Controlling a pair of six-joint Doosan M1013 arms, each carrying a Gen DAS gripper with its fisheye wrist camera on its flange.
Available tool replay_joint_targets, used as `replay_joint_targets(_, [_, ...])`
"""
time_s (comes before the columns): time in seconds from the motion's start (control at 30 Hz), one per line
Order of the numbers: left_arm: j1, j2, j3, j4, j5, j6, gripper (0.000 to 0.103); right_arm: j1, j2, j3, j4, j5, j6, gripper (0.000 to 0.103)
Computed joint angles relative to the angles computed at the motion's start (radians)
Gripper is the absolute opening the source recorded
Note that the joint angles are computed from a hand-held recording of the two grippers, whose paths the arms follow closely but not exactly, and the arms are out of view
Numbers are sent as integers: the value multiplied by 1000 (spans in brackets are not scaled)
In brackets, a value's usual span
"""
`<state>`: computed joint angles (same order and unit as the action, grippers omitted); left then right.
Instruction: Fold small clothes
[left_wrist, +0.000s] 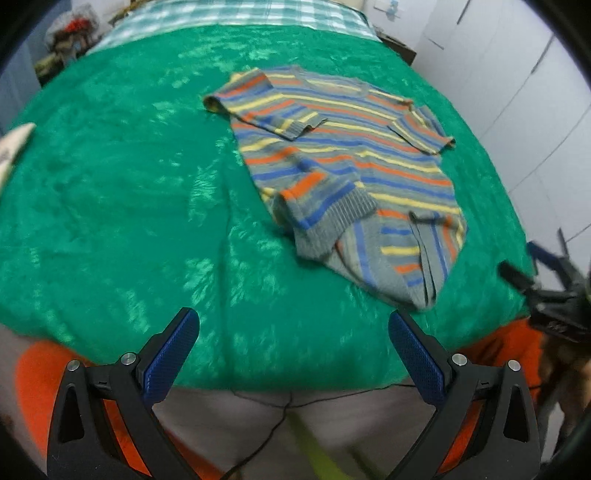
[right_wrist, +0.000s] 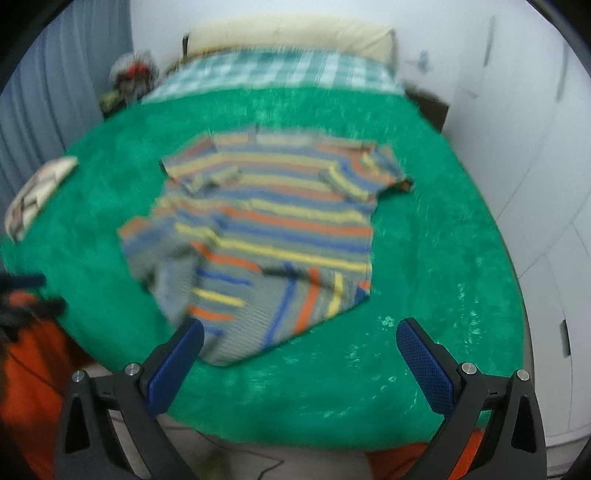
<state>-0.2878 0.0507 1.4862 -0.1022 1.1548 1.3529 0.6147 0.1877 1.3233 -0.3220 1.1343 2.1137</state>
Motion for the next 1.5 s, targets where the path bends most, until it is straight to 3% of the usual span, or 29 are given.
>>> replay_joint_targets(0.17, [8,80,-41,-42,-41,53,101,-76,72,-36,138,-47,-241,102])
replay_joint_targets(0.23, [-3,105,-53,-7,-50,53,94,-91,119,-79,182,-30,-350,99])
replay_joint_targets(0.27, [-8,116,-57,13,-53,55,79,-96,147,-106,206,-8,-411,91])
replay_joint_targets(0.3, [-7,121,-59,11,-49,61,58,-99,170,-125,223,14,-458,80])
replay_joint_targets(0.33, [-3,129,-63,1,-36,69,47,-103,193,-147,251,48,-511,73])
replay_joint_targets(0.37, [8,138,-68,-32,-13,85,18,-105,217,-167,270,85,-550,52])
replay_joint_targets(0.4, [15,140,-68,-57,-4,93,5,-106,232,-180,278,120,-575,27])
replay_joint_targets(0.47, [35,117,-46,-109,-23,125,5,-101,217,-162,267,101,-592,6])
replay_joint_targets(0.5, [46,103,-37,-135,-29,152,4,-102,187,-134,271,62,-588,5])
replay_joint_targets(0.6, [98,52,-11,-231,-3,265,4,-117,75,-42,324,-32,-558,5])
replay_joint_targets(0.7, [145,9,8,-271,47,343,3,-136,-42,51,346,-75,-510,5])
replay_joint_targets(0.8, [159,-2,21,-263,91,382,3,-149,-99,104,348,-50,-465,5])
replay_joint_targets(0.9, [134,6,46,-179,105,385,5,-146,-96,133,290,11,-417,5])
replay_joint_targets(0.97, [134,16,57,-175,121,364,9,-156,-84,150,295,49,-370,14])
replay_joint_targets(1.03, [139,10,66,-175,102,341,23,-179,-87,168,329,58,-341,32])
replay_joint_targets(1.1, [158,-11,84,-198,56,305,64,-203,-109,190,364,25,-283,56])
replay_joint_targets(1.17, [178,-27,104,-238,3,276,71,-238,-142,222,450,-50,-239,62])
replay_joint_targets(1.3, [161,11,96,-275,20,257,71,-282,-135,269,694,-143,-241,62])
replay_joint_targets(1.37, [139,38,84,-262,44,228,68,-268,-97,272,764,-154,-262,61])
replay_joint_targets(1.43, [131,49,79,-261,59,214,38,-249,-56,261,786,-134,-260,42])
replay_joint_targets(1.47, [126,51,71,-246,78,221,1,-243,-47,254,792,-128,-269,5])
replay_joint_targets(1.5, [132,50,66,-258,95,238,4,-241,-45,248,802,-124,-270,6])
